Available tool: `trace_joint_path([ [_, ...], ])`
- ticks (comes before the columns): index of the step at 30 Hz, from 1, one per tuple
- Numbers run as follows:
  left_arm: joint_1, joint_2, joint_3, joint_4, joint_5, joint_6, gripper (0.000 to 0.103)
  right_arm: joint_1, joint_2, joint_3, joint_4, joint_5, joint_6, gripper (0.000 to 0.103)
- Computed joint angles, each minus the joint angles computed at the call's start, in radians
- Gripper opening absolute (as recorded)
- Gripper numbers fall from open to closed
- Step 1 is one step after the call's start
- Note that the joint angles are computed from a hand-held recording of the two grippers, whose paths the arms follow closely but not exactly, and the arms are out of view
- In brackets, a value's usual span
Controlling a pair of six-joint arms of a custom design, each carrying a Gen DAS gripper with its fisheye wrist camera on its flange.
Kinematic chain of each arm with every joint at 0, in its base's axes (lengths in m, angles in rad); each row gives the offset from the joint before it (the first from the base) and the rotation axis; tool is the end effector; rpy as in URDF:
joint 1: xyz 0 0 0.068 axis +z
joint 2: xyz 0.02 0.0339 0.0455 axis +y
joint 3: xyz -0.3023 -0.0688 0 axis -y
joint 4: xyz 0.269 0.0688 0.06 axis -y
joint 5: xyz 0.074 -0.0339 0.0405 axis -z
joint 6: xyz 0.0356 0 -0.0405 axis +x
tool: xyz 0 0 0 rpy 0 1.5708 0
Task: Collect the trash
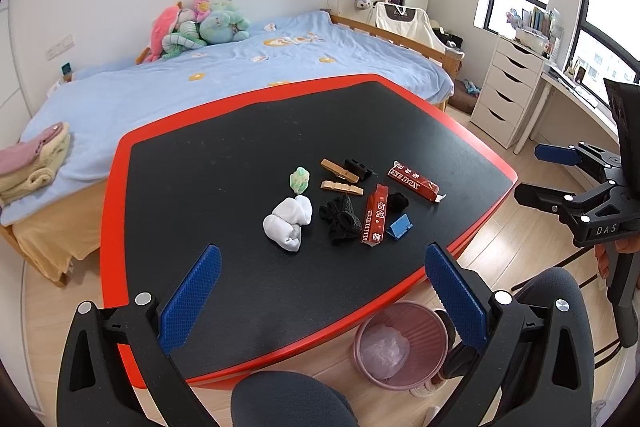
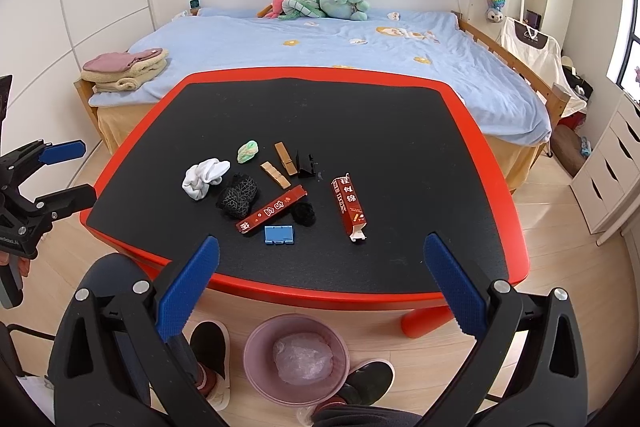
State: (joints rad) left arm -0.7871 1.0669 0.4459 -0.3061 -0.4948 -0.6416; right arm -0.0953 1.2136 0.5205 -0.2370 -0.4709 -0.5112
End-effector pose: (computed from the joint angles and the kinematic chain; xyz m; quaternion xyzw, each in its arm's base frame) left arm 0.1468 -0.1233 0.1863 -0.0104 0.9230 -0.0254 0.3839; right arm 0.2233 -0.0051 0.1862 -0.2624 0.8879 0.1199 0.3584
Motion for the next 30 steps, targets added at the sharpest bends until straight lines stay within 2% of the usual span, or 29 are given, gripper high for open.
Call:
trace_joint_path([
  [30,0.028,0.017,-0.013,0.038,0.037,0.022,0.098,0.014,0.02,-0.021,0.03,0.005,0.001,0.1],
])
